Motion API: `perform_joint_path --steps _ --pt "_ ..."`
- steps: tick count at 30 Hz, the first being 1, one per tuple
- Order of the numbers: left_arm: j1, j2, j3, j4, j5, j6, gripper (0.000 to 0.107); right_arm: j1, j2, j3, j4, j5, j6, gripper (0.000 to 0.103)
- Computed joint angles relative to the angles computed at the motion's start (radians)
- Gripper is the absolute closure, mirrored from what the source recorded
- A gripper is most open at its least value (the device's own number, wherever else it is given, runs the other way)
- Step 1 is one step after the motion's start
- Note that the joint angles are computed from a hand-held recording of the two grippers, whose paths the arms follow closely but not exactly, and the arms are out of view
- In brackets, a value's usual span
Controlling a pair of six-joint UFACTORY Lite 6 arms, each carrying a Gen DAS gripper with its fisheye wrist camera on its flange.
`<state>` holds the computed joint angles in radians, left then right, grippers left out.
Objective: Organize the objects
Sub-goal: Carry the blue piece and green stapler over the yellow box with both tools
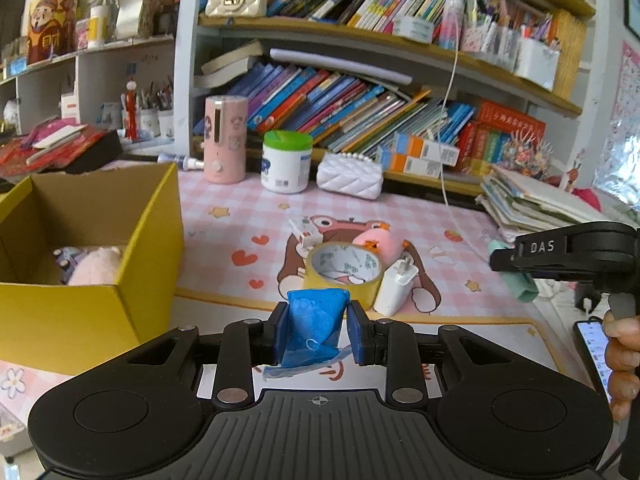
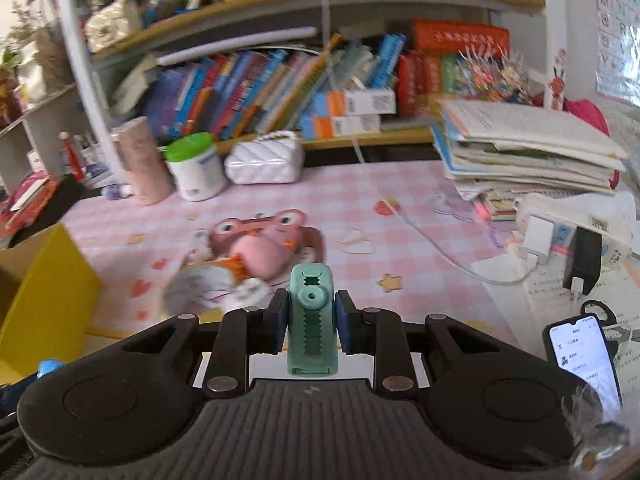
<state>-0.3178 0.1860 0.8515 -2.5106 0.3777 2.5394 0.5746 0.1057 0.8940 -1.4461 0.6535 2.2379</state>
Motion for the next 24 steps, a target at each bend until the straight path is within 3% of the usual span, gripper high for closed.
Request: perform_joint_path --steps 5,12,24 --pt "0.147 -0.095 -0.089 0.235 0.079 -0.147 0.079 0.173 0.088 0.122 0.141 0.133 -0.063 0.08" --pt "0.41 -0.172 -0.151 0.526 0.17 -0.324 0.079 0.359 0.288 0.386 0.299 0.238 -0.155 0.08" --pt "0.821 -0.135 -0.118 0.804 0.314 -0.427 0.079 0.561 0.79 1.117 0.522 0.359 -0.467 0.08"
